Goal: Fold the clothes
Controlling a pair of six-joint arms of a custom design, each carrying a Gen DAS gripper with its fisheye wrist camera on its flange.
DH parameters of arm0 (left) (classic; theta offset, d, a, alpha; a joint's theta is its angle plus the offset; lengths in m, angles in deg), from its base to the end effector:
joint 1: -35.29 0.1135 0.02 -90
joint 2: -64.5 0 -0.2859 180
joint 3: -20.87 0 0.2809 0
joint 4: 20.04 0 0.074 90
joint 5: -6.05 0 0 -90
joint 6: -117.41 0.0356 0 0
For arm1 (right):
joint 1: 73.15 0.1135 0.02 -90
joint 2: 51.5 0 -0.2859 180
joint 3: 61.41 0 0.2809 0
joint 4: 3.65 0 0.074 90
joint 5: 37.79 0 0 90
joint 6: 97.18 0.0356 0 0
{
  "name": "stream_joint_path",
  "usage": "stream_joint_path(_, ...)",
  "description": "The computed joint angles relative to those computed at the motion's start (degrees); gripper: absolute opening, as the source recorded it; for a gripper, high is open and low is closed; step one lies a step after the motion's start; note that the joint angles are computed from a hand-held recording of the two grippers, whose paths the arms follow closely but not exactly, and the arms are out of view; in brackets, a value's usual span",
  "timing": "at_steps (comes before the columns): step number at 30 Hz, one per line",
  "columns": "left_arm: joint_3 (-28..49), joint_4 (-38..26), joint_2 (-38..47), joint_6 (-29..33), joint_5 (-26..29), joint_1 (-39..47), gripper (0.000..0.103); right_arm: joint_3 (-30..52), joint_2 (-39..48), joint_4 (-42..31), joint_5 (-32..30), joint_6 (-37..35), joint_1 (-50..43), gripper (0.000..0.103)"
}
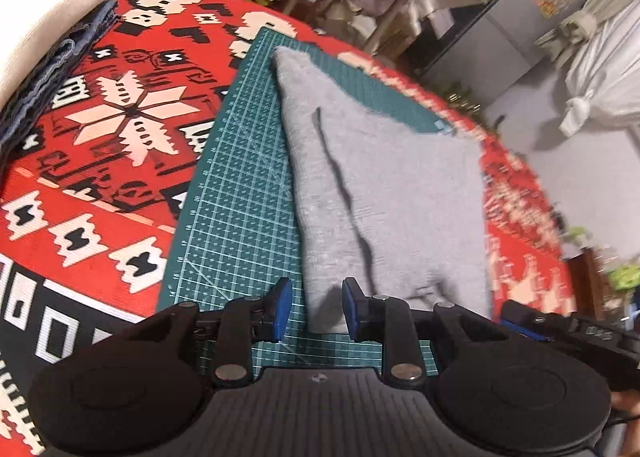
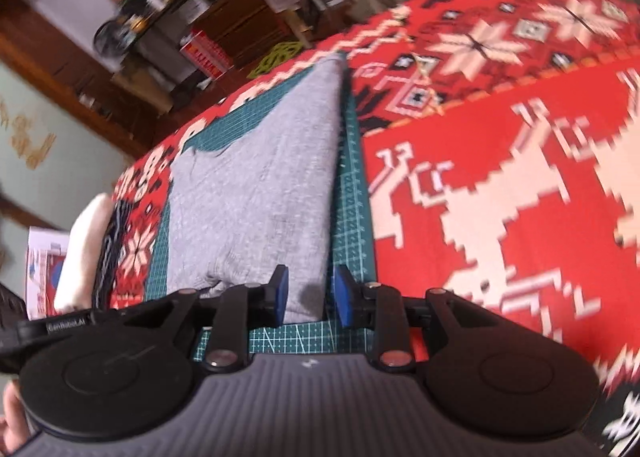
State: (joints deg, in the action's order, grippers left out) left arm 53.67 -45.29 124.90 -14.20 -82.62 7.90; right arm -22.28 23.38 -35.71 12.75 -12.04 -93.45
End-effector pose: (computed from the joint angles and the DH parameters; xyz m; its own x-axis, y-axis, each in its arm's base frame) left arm 0.1718 -0.0899 0.1446 -0.8428 -0.3110 -0.4392 -0.1168 0.9024 -0.4149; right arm 0.2064 -0.0522 0.1314 -0.8689 0.2517 -0.4262 -0.0310 0.8317 0.5544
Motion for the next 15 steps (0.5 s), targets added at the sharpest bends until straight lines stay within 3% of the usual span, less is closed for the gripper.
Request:
stream_joint_path(6,0.5,0.1,1.2,-1.0,-0.5,-0.4,0.026,-1.5,0.5,1.5,2.9,2.7,2.5,0.028)
stream_joint_path(7,0.8,0.0,1.7,-1.3,-0.9,-0.5,0.009,-1.9,0.3,2.1,2.8,3.2,2.8,0.028)
stream_joint_path(8,1.0,-0.1,2.2,-1.3,-1.5,-1.0,0.005,-2.4,0.1,2.7,2.6,3.7,2.9,0.027)
stream_joint_path(10,1.4,-0.4,3.1,-1.1,-3.0,-2.3,0.004,-2.7,0.6,3.5,2.8,5.5,3.6,0.006)
stream_joint_path(15,3.0,-5.0,1.7,-1.1,-6.9,-5.5,0.004,-3.4,-1.0,3.1,4.9,8.0,5.8,0.005)
